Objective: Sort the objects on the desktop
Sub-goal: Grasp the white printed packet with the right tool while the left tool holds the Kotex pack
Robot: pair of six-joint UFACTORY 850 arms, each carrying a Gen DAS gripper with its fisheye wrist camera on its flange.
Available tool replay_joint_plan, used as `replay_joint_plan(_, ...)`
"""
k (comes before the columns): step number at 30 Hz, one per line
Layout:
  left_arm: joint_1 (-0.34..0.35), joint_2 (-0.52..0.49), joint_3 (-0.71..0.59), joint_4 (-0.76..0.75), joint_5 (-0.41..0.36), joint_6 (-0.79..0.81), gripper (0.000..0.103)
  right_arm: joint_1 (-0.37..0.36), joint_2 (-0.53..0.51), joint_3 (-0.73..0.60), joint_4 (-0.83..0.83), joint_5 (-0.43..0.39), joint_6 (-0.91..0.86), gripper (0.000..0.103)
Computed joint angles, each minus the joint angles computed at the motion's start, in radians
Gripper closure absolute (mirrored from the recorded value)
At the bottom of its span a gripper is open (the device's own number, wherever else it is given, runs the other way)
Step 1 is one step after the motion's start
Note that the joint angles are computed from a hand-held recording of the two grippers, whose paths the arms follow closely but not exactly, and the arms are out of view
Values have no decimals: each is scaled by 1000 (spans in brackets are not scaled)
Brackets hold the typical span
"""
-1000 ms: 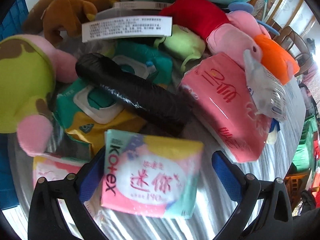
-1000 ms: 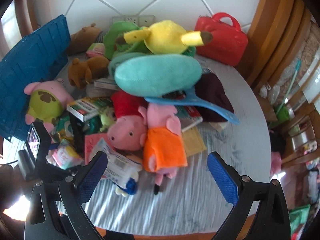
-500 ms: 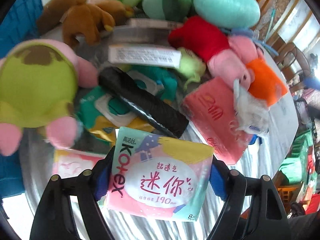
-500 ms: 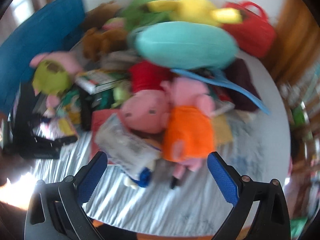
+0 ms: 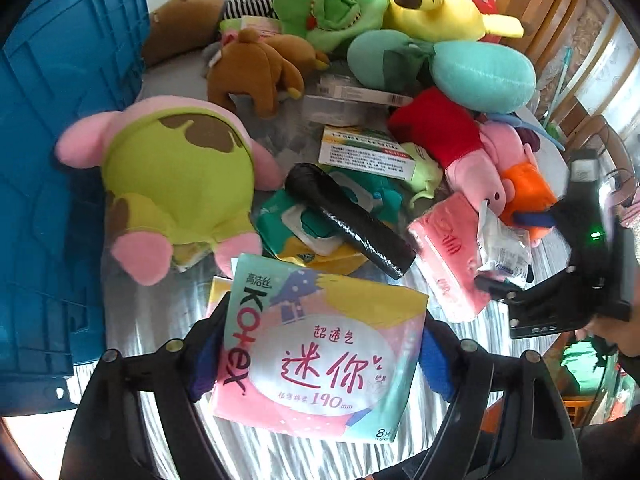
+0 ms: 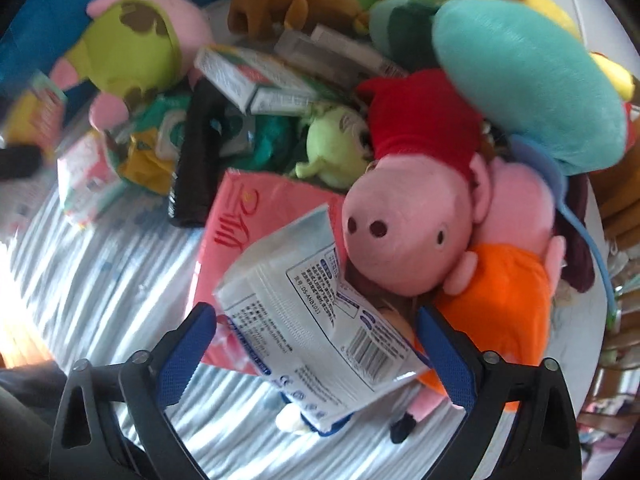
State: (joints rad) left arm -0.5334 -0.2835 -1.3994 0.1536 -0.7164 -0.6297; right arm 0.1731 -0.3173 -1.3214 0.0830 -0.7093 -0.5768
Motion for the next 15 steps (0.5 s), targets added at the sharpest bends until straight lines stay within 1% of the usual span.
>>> replay_joint_plan(1,-1,-3,-7,5,1,-6,23,-6,-9,-10,36,-23,-27,9)
replay_joint_plan(2,-2,-6,-13,9,2,-10,23,-12,-17,-18,65,-44,-48,19)
replay_joint_plan(3,-1,-5,-16,10,5,-9,23,-15,-19,-24,85,-59,-61,36)
replay_joint_plan(5,0,-8,-28,15,11,-9,23,-16,-12,-30,107,-73,-65,53)
replay_joint_plan(6,1,-9,-34,16,16,-7,23,-15,-8,-33,104,-78,-57,64)
replay_joint_plan(11,5,-8,-59,27,48,1,23,-23,12,-49,114,-100,-32,70)
replay_joint_plan(15,11,3,-73,31,71,14,23,-17,33,-71,95,-95,-5,72)
